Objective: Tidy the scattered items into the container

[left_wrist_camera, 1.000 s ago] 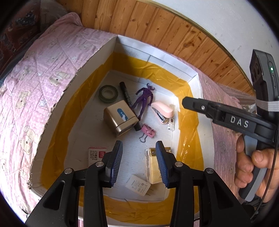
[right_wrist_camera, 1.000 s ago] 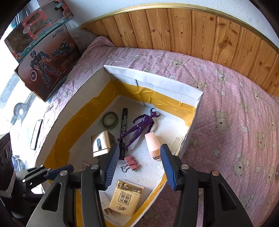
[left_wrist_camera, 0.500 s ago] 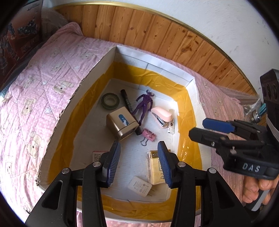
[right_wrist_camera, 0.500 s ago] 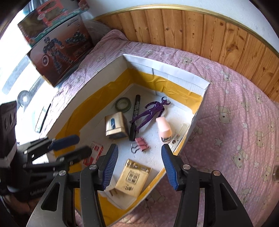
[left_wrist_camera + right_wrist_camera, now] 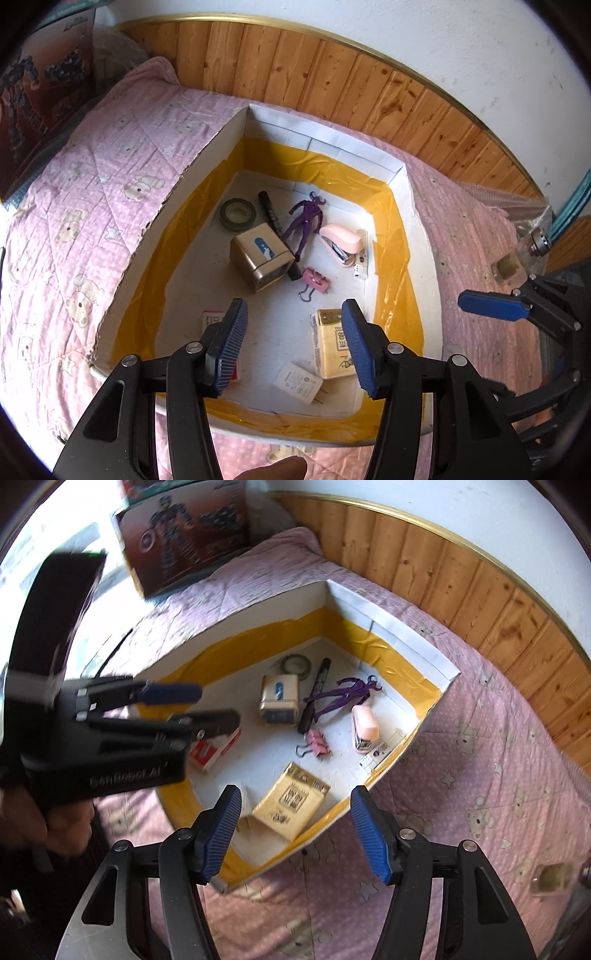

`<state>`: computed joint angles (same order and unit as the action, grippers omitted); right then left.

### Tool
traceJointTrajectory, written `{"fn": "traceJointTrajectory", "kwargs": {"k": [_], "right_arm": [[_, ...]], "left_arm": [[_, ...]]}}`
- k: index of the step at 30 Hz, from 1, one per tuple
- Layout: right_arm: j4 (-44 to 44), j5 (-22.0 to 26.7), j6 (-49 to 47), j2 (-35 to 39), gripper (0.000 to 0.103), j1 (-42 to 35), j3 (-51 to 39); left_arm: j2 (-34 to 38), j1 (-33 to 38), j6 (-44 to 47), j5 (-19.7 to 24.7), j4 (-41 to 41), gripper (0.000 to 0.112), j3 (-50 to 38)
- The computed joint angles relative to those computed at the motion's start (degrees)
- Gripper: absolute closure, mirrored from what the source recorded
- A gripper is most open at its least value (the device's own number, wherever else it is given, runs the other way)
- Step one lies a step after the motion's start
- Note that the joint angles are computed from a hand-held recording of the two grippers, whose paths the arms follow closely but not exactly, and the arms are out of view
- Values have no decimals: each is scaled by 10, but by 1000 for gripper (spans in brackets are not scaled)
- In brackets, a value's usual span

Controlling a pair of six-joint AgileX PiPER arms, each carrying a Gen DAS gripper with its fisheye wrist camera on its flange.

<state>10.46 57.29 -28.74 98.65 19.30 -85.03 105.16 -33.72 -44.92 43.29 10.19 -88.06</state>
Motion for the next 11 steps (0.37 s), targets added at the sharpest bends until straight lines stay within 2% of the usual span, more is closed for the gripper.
{"fn": "traceJointTrajectory", "kwargs": {"k": [3, 9, 11], "right_arm": [[-20, -5, 8, -15, 38, 6, 21], [-32, -6, 21, -34, 38, 4, 51], [-34, -6, 22, -40, 38, 3, 58]], "left_arm": [[-8, -8, -19, -3, 18, 55, 8], [-45, -37, -104, -34, 112, 52, 52], [-53, -39, -105, -40, 107, 52, 62]]}}
